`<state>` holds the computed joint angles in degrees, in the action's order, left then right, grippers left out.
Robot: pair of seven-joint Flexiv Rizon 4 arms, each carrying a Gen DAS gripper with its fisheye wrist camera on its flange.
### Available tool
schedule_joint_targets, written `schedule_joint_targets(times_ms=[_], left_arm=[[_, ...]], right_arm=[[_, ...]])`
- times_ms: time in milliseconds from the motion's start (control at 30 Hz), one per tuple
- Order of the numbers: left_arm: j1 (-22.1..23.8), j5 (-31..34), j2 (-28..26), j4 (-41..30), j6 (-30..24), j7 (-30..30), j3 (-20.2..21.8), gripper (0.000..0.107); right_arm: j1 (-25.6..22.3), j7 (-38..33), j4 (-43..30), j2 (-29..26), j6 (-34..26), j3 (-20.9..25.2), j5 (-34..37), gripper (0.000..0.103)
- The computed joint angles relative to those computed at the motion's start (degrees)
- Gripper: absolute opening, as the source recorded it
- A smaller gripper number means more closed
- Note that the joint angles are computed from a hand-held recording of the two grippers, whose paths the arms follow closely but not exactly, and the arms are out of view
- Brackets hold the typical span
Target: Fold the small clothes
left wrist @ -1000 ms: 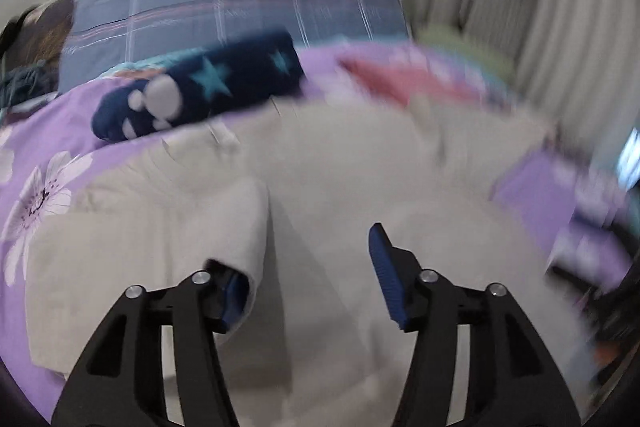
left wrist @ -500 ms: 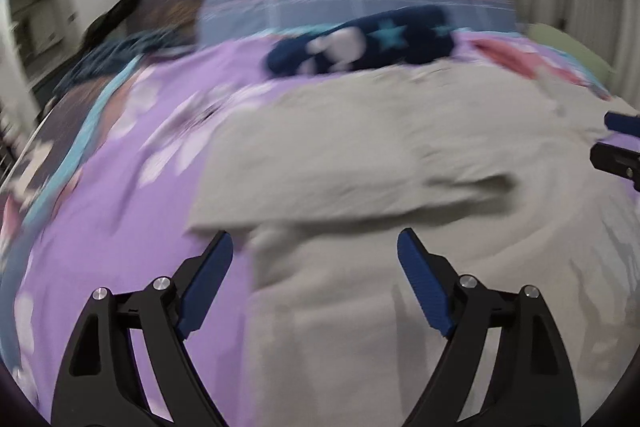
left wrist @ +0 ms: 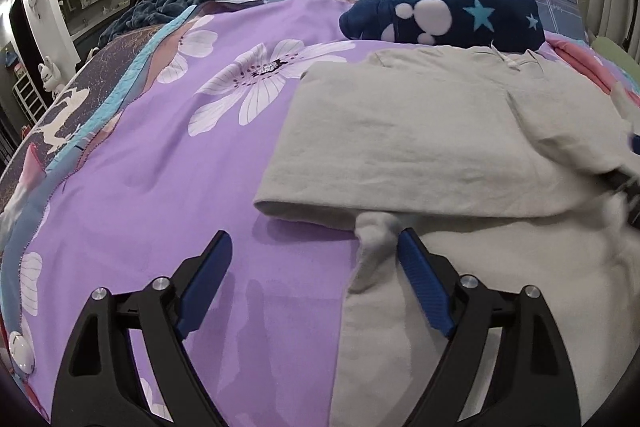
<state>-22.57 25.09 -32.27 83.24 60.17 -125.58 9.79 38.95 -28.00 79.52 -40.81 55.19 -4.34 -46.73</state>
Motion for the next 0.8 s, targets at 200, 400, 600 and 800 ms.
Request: schedule_joint_targets(times_ms=[200,400,600,800], left_arm=[[0.65,-1.27,0.02,0.98,1.28,-0.34,-0.36,0.091],[-0.77,0.29,-0.37,-0.10,-0.22,-1.76,0.96,0.094],[0.73,-0.82,-0.14,0.46,0.07,-1.24,-0.47,0.096],[2.00,-3.12,-1.61,-1.59,-0.01,-1.02,-0.65,0.096]], right_arm=[[-9.96,12.19,15.56,8.64,13.08,5.38,13.36,0.071],[-13.92,0.64,15.80,7.98,21.00,9.93,19.65,0.058],[-19.48,-17.68,1.90,-1.35,15.31,22.03,29.66,0.061],[-19.65,-24.63,-9.84,-7.56,11.70,24.26,35.38,0.058]])
